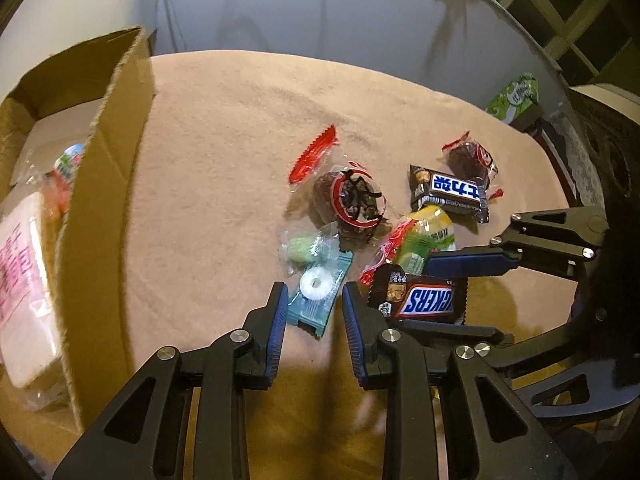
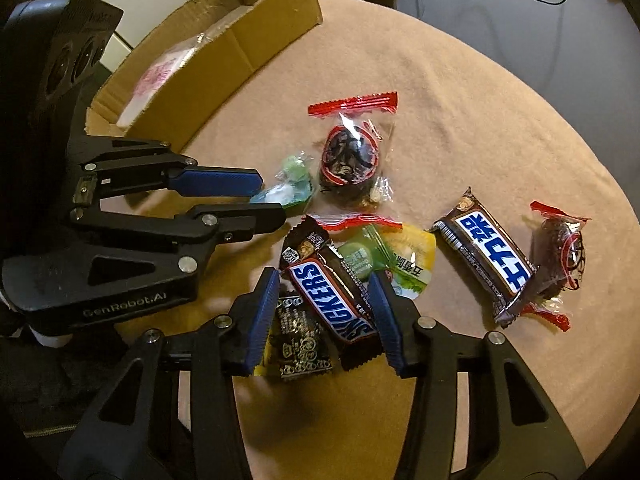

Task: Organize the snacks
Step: 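Grasp the green candy with the left tool while the right tool grasps a Snickers bar, then carry the green candy and Snickers bar over the box with both tools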

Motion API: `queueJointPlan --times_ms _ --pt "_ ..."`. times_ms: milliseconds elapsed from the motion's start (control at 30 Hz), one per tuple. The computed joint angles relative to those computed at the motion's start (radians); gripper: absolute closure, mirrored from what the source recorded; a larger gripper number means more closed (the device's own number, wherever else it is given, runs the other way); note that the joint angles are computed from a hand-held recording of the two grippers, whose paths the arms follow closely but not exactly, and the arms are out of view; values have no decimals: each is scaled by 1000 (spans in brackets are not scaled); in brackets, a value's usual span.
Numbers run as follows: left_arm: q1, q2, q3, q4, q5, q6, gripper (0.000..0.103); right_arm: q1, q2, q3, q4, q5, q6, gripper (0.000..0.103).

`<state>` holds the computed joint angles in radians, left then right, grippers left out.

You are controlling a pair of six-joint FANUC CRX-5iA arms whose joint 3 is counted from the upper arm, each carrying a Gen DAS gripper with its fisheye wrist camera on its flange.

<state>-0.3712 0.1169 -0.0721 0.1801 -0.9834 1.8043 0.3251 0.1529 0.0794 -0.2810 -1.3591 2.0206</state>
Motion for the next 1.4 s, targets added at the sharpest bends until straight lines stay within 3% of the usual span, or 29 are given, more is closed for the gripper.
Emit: queueJointPlan --times_ms 167,400,500,700,800,1400 --pt "-7 16 24 -27 -10 -31 77 15 3 -25 25 25 -5 54" --pt "-15 21 35 -46 -6 -38 77 -4 -3 -29 23 22 -10 65" --pt "-10 9 23 -46 -5 -36 85 -12 -9 -33 19 17 -8 66" --pt "-1 -7 2 -26 -3 -36 87 -37 -8 -26 5 10 -16 66" --pt "2 -18 -11 -15 4 -25 96 -58 -7 -16 -14 -2 -16 67" --pt "40 -107 -89 55 59 6 98 -123 -45 27 -65 -32 -48 74"
